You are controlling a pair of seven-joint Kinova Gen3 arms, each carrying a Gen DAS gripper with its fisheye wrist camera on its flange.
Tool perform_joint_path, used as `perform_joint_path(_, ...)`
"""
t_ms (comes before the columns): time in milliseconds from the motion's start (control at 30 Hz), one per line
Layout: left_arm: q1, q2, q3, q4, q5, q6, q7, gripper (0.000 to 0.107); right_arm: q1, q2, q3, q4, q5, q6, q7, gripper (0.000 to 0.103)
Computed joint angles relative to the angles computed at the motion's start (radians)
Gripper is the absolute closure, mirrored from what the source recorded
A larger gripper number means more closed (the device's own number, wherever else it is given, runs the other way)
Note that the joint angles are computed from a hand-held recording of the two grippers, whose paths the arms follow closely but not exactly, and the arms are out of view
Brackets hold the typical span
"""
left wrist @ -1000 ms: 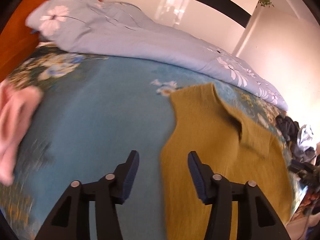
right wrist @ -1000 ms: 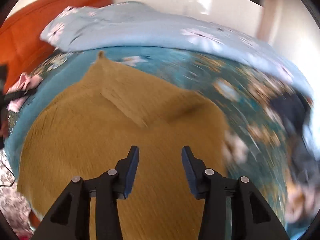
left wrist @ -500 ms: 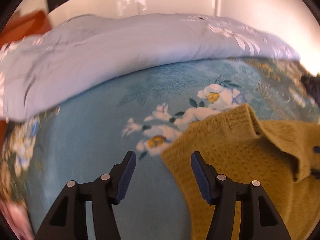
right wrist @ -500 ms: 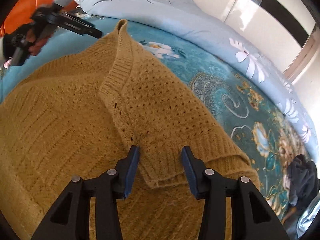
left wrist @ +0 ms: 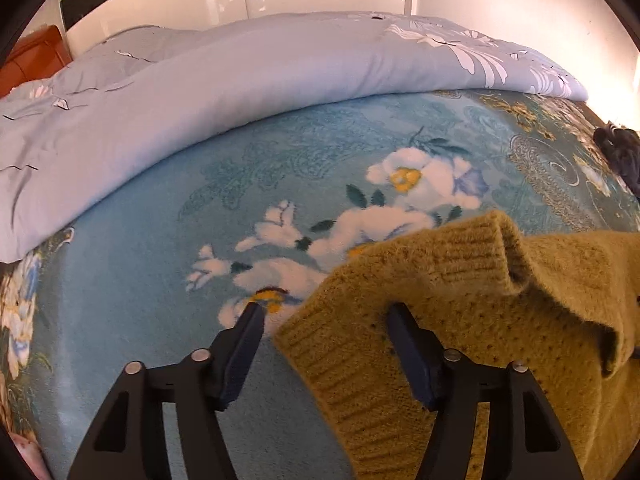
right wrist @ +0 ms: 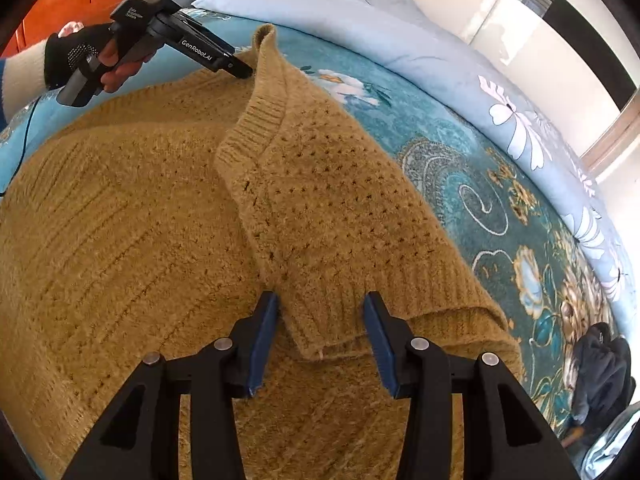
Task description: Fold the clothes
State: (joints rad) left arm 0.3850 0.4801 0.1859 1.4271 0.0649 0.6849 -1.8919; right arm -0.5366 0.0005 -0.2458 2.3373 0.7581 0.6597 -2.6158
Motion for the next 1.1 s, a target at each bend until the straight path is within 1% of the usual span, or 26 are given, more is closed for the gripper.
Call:
perform_joint_path(33,-0.007,-0.003,0.01,0.005,0.01,-0.002,-0.008,0.055,-0.005,0.005,-0.005,-0.005,0.004,0.014,-0.008,0.06)
perform_joint_path(67,0.001,-0.007,0.004,0.012,0.007,-0.012,-0.001,0.056,-0.013,0.014,-0.01,-0.013,0.01,0.038,-0.024,0.075)
perform_joint_path(100,0.009,-0.01,0.0,0.017,0.004,-0.022,0.009,0.061,-0.023,0.025,-0.015,-0.023,0.018,0.066,-0.043,0.084)
perform_joint_path(133,0.011,-0.012,-0.001,0.019,0.005,-0.026,0.014,0.068,-0.034,0.032,-0.008,-0.034,0.025,0.091,-0.06,0.085)
perform_joint_path(167,0.025,-0.014,-0.012,0.019,-0.006,-0.031,0.035,0.071,-0.025,0.025,0.0,-0.043,0.023,0.099,-0.063,0.086)
perform_joint_path(200,0.041,-0.015,-0.028,0.017,-0.021,-0.034,0.063,0.081,-0.018,0.018,0.009,-0.05,0.026,0.103,-0.072,0.087)
perform_joint_path(233,0.057,-0.015,-0.043,0.011,-0.038,-0.032,0.094,0.089,-0.009,0.014,0.012,-0.059,0.046,0.121,-0.097,0.087)
perform_joint_path(300,0.071,-0.01,-0.054,-0.015,-0.056,-0.019,0.145,0.091,0.015,0.005,0.043,-0.084,0.113,0.174,-0.139,0.087)
perform_joint_path(333,0.074,-0.006,-0.055,-0.028,-0.061,-0.013,0.163,0.092,0.049,-0.001,0.064,-0.104,0.127,0.176,-0.139,0.087)
perform_joint_path(367,0.077,-0.002,-0.056,-0.042,-0.065,-0.007,0.181,0.093,0.092,-0.003,0.098,-0.132,0.128,0.161,-0.123,0.087)
perform_joint_path(400,0.082,0.001,-0.059,-0.055,-0.072,-0.003,0.201,0.097,0.134,0.002,0.123,-0.156,0.126,0.14,-0.107,0.087)
perform_joint_path(433,0.097,0.007,-0.07,-0.069,-0.09,-0.003,0.227,0.098,0.174,0.018,0.148,-0.182,0.127,0.118,-0.101,0.087)
perform_joint_path(500,0.117,0.027,-0.083,-0.11,-0.115,0.019,0.276,0.098,0.221,0.074,0.211,-0.235,0.105,0.073,-0.097,0.088)
perform_joint_path(533,0.116,0.037,-0.08,-0.128,-0.115,0.037,0.291,0.098,0.255,0.099,0.227,-0.25,0.085,0.033,-0.099,0.088)
perform_joint_path(600,0.095,0.042,-0.062,-0.144,-0.096,0.06,0.3,0.098,0.325,0.127,0.223,-0.256,0.06,-0.049,-0.134,0.088)
perform_joint_path(633,0.086,0.043,-0.055,-0.149,-0.085,0.07,0.303,0.098,0.341,0.139,0.236,-0.253,0.062,-0.089,-0.163,0.088)
perform_joint_path(667,0.076,0.036,-0.049,-0.144,-0.076,0.075,0.301,0.098,0.339,0.14,0.263,-0.241,0.071,-0.13,-0.178,0.086)
perform_joint_path(733,0.056,0.015,-0.037,-0.127,-0.06,0.089,0.29,0.098,0.362,0.122,0.275,-0.217,0.067,-0.183,-0.179,0.08)
perform_joint_path(767,0.043,0.003,-0.03,-0.116,-0.05,0.096,0.277,0.097,0.356,0.098,0.294,-0.195,0.061,-0.206,-0.176,0.076)
perform_joint_path(800,0.02,-0.007,-0.014,-0.103,-0.029,0.101,0.25,0.096,0.366,0.073,0.295,-0.175,0.045,-0.221,-0.157,0.075)
perform_joint_path(867,-0.021,-0.026,0.01,-0.079,0.015,0.113,0.199,0.089,0.398,0.032,0.279,-0.146,-0.018,-0.226,-0.081,0.074)
perform_joint_path(933,-0.027,-0.026,0.002,-0.07,0.038,0.112,0.201,0.07,0.42,-0.001,0.263,-0.122,-0.081,-0.198,-0.009,0.072)
perform_joint_path(1000,-0.026,-0.001,-0.009,-0.085,0.062,0.121,0.241,0.059,0.445,-0.039,0.241,-0.085,-0.128,-0.181,0.026,0.071)
perform_joint_path(1033,-0.025,0.013,-0.013,-0.093,0.072,0.127,0.262,0.055,0.45,-0.064,0.247,-0.06,-0.168,-0.188,0.063,0.071)
perform_joint_path(1067,-0.019,0.03,-0.019,-0.106,0.074,0.135,0.285,0.053,0.446,-0.094,0.263,-0.027,-0.208,-0.207,0.104,0.071)
perform_joint_path(1100,-0.014,0.048,-0.024,-0.119,0.076,0.144,0.309,0.052,0.459,-0.118,0.26,-0.001,-0.236,-0.218,0.144,0.071)
